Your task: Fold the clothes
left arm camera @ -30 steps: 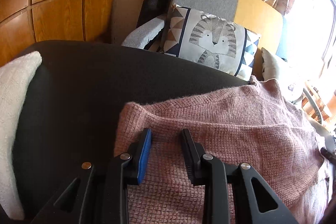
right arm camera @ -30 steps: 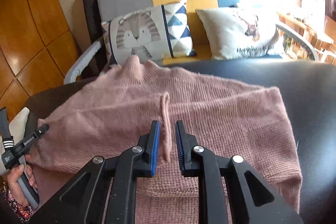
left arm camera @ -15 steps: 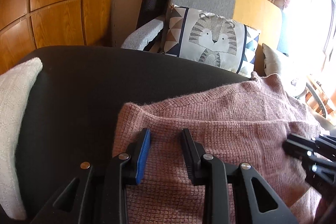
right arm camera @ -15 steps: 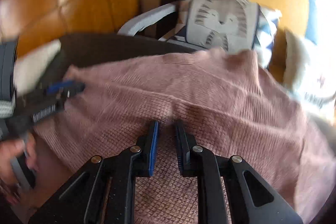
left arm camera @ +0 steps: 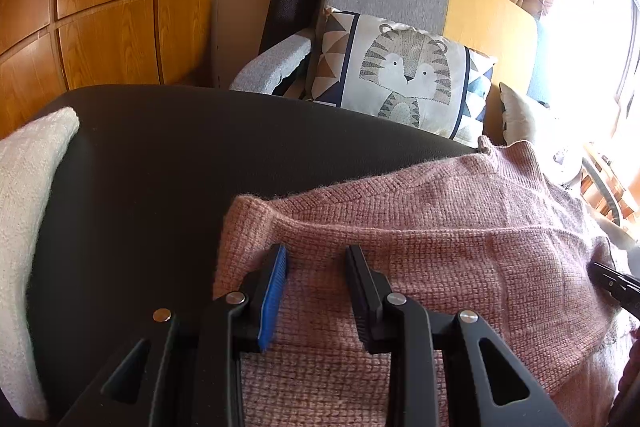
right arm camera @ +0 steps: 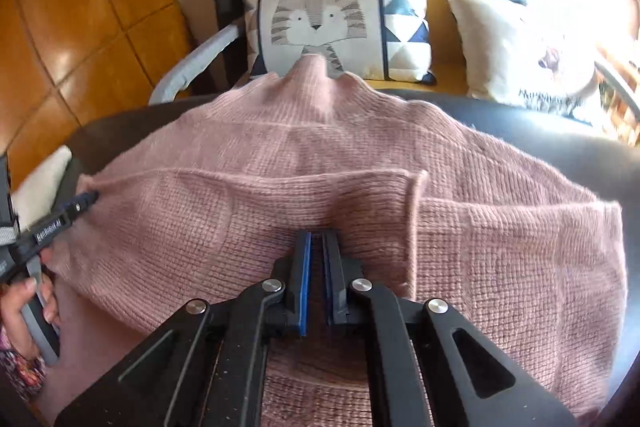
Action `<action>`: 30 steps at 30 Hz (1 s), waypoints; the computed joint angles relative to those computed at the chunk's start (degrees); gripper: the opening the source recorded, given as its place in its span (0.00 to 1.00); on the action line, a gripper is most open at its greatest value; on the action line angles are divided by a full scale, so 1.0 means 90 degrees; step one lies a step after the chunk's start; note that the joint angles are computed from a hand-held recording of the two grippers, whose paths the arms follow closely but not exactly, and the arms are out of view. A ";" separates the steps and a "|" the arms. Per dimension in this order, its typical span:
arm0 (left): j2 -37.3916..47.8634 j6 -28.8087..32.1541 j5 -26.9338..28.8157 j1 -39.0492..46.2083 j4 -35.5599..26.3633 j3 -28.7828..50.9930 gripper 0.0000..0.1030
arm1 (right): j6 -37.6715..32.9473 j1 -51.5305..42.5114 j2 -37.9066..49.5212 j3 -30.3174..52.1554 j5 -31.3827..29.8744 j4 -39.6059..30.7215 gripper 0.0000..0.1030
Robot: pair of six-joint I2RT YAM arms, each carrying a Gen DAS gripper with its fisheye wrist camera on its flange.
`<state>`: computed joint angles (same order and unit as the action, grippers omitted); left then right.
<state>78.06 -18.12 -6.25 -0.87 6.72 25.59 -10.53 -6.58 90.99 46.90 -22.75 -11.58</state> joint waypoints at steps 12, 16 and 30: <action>-0.1912 0.0668 -0.0496 -0.0652 -0.0721 -0.0362 0.31 | -0.0244 0.0475 -0.1570 -0.0921 0.0410 -0.0444 0.08; -0.2200 0.1155 -0.1069 -0.1678 -0.0939 -0.0662 0.31 | -0.0006 -0.0012 -0.1327 -0.1099 -0.0033 -0.0156 0.06; -0.2108 0.1105 -0.0311 -0.0754 -0.1633 -0.0524 0.38 | -0.0432 -0.0976 -0.2205 -0.1287 -0.1026 -0.1293 0.23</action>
